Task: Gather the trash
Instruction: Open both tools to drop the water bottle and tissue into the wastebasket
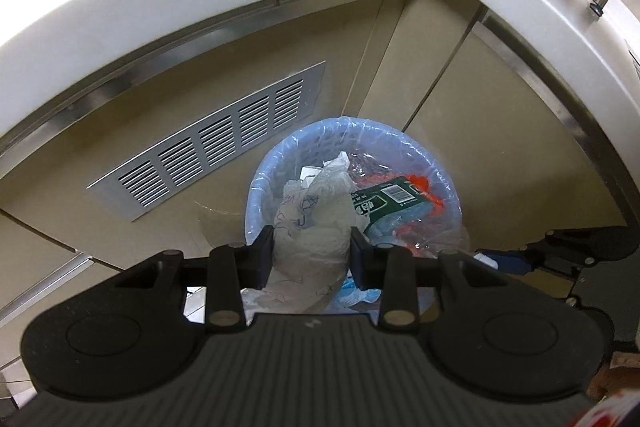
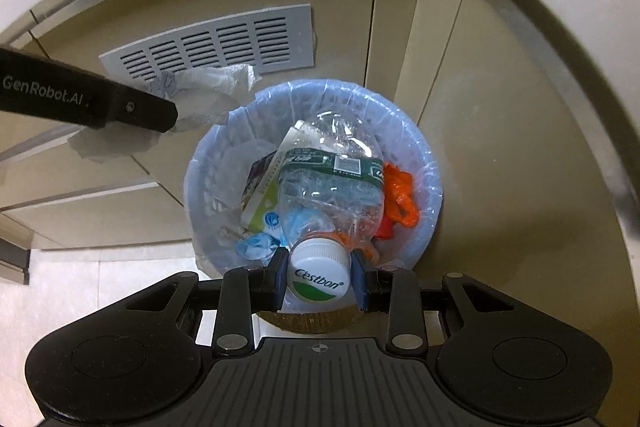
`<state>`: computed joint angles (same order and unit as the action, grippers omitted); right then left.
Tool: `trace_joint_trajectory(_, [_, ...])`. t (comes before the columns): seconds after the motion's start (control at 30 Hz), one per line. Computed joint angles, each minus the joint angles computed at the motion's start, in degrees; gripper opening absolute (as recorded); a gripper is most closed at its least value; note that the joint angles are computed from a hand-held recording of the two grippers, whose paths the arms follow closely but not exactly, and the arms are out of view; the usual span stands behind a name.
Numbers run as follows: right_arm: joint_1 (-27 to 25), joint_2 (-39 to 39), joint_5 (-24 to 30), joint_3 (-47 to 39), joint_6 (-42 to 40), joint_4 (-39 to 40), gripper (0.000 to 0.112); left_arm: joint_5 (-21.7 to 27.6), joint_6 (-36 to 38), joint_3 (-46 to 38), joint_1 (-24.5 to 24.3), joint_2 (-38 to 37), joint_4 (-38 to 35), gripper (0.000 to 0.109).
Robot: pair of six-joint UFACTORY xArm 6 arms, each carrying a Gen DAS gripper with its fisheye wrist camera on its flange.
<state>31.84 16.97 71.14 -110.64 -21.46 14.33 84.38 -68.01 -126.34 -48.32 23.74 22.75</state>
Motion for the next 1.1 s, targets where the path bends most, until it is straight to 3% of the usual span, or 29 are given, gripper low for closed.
trace_joint_trajectory(0.67, [-0.18,2.87,0.74,-0.33,1.2,1.59,0.033,-1.52,2.21,-0.34,1.3,2.54,-2.74,0.034])
trace_joint_trajectory(0.73, [-0.37,3.13,1.01,-0.43,1.75,2.14,0.038,-1.46,2.47,-0.67,1.45,2.86,-2.77,0.034])
trace_joint_trajectory(0.8, [-0.53,2.94,0.72,-0.07,2.5,2.37,0.067,-1.6,2.5,-0.73,1.6,3.11,-2.81,0.033])
trace_joint_trajectory(1.1, [-0.87,1.22,-0.39,1.7,3.82,2.82,0.069,-1.58,2.97,-4.39,2.55,6.2,-2.89,0.034])
